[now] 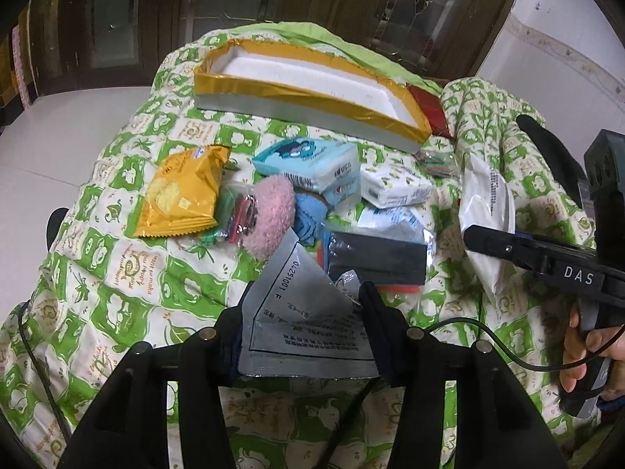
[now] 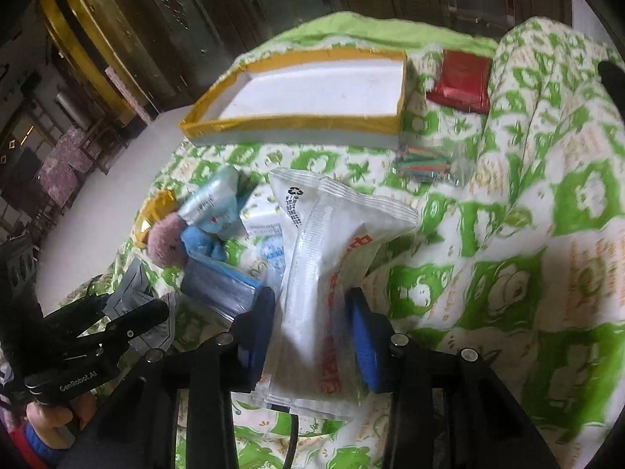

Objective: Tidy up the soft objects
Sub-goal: 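Carry the white bag with the right tool while the left tool carries the sachet to the foam tray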

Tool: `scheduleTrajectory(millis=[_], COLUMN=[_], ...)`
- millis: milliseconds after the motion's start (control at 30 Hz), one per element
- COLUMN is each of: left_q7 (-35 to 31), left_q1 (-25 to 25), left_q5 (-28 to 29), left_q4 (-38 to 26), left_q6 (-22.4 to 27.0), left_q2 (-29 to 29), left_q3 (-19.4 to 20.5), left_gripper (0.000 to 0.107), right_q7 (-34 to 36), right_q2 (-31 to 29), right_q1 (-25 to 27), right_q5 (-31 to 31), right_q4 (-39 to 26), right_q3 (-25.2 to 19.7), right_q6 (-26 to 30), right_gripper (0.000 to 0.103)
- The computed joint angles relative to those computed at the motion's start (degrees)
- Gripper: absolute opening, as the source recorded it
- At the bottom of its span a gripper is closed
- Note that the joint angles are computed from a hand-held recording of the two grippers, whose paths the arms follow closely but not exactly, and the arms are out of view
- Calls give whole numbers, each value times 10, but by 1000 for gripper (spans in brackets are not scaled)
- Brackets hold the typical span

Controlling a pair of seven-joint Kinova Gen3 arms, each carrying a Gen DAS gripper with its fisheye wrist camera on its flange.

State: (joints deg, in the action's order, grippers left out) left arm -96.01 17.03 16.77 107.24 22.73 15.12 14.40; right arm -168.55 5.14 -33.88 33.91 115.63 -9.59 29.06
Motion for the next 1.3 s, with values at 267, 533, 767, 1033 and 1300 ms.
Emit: scheduleTrajectory(millis=[267, 533, 767, 1033, 1300], left_q7=[-18, -8, -3, 8, 19], left_q1=[-16, -5, -2, 4, 13], left_q5=[24, 16, 6, -5, -20], left_q4=[2, -8, -28, -52, -74], left_q6=[-6, 2, 13, 20, 27], left_q2=[-10, -12, -10, -11, -4], left_q3=[8, -2, -5, -10, -13], left_gripper=[50, 50, 50, 50, 50], right_q7=[-18, 12, 41, 36, 53], right_q2=[-9, -12, -16, -23, -24], right_q1=[-4, 8, 19, 32, 50], right_q5=[39, 21, -1, 6, -13], right_q4=[-11, -19, -26, -28, -29], right_q3=[-7, -9, -7, -3, 0], right_q6=[16, 6, -3, -12, -23], right_gripper=[41, 41, 41, 41, 41])
